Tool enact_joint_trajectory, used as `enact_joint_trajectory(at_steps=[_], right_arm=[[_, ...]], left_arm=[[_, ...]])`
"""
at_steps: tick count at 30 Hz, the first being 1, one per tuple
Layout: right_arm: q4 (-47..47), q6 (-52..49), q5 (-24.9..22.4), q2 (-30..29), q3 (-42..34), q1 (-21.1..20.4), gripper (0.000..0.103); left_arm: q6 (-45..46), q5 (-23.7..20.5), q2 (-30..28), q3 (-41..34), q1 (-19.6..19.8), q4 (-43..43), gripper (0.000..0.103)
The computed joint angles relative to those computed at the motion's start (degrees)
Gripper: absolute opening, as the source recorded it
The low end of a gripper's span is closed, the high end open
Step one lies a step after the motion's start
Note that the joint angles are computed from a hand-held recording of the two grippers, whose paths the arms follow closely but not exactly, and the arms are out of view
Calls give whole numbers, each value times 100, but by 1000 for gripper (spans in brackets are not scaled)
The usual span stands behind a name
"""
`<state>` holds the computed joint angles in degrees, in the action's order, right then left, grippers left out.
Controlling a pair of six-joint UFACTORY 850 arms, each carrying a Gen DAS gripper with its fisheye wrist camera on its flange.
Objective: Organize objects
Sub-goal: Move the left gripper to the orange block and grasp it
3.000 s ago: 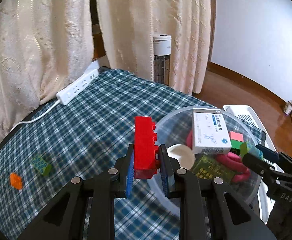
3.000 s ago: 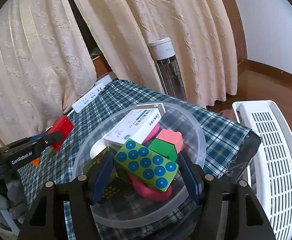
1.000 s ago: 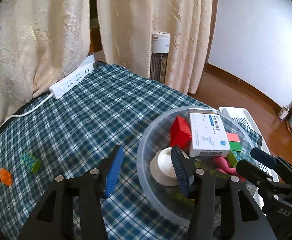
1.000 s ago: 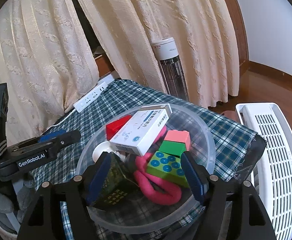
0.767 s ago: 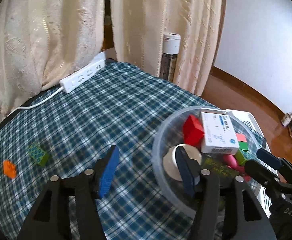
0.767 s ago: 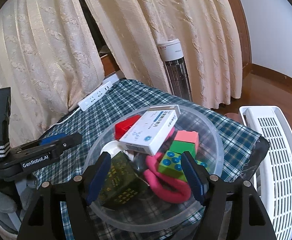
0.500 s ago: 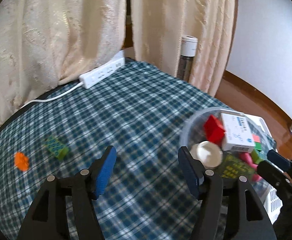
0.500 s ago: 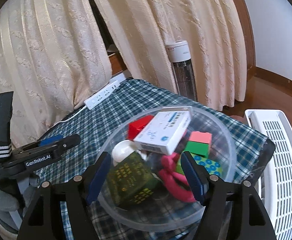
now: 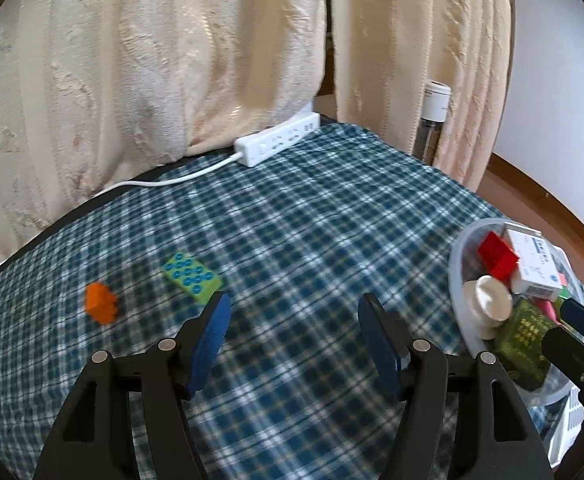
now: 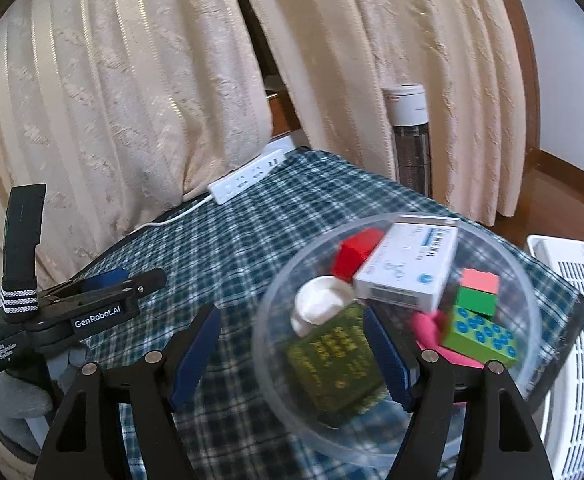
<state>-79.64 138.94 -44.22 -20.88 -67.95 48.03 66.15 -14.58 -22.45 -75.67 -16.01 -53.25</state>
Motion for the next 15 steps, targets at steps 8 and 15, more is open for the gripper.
enact_joint_trajectory(at_steps=[8,15], right_arm=[[-45,-355,402,-386,-521,-70,90],[79,-680,930,-768,-1010,-178,92]], left_arm=[[-129,-23,-88,-92,268,70,68],[-349,-46,-180,-192,475,270,68]])
